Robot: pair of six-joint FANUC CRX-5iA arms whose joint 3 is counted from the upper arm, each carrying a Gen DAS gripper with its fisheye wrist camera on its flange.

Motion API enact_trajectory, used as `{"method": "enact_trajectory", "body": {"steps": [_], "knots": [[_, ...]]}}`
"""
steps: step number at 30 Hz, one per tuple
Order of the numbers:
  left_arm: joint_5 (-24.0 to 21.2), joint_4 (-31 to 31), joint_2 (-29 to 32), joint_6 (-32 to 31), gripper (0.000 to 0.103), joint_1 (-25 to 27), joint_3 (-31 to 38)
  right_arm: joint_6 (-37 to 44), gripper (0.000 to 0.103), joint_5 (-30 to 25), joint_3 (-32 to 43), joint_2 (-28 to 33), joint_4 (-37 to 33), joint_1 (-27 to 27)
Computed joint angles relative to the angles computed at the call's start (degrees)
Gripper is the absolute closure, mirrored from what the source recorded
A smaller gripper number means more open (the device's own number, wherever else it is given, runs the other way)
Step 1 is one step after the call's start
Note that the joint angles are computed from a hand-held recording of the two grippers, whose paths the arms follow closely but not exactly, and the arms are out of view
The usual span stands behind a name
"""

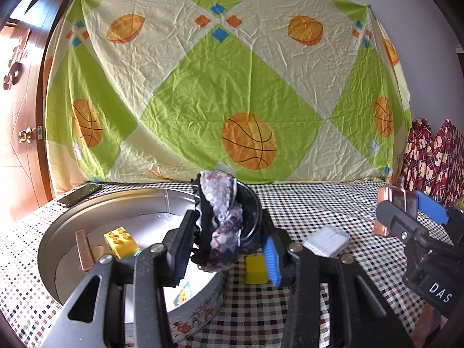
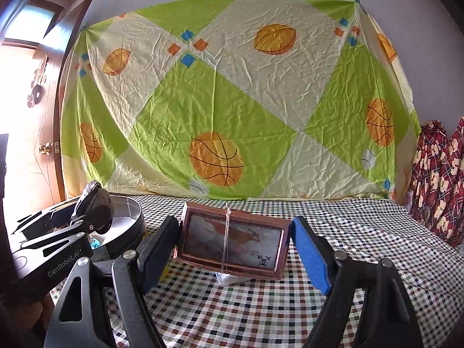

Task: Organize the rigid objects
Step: 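Lift and carry the cable bundle with the left tool while the right tool carries the picture, then lower and open the left tool over the tin while the right tool drops the picture in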

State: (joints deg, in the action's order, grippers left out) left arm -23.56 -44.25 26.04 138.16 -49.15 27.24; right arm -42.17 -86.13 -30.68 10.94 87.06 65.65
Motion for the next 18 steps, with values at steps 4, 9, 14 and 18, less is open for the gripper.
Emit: {"method": "enact_trajectory", "body": {"steps": [4,9,14,18], "knots": [[0.1,-1.4,-0.6,1.4,0.061,0.0,-0.7,0.1,0.022,1.1,0.4,0.3,0.6,-0.3],[0.0,-3.7,-1.5,3.8,0.061,0.0,-1.6,0.7,0.022,2.8,1.4,1.0,1.7,-1.0],[0.7,-4.8,-2.5,5.5,0.061,0.5,-2.9,1.9,0.022,4.2,2.7,2.0,2.8,-1.6],[1.0,-5.6,-3.0,6.6,0.061,0.8,-3.6,2.6,0.022,5.1,3.3,2.5,3.3,-1.9]]}}
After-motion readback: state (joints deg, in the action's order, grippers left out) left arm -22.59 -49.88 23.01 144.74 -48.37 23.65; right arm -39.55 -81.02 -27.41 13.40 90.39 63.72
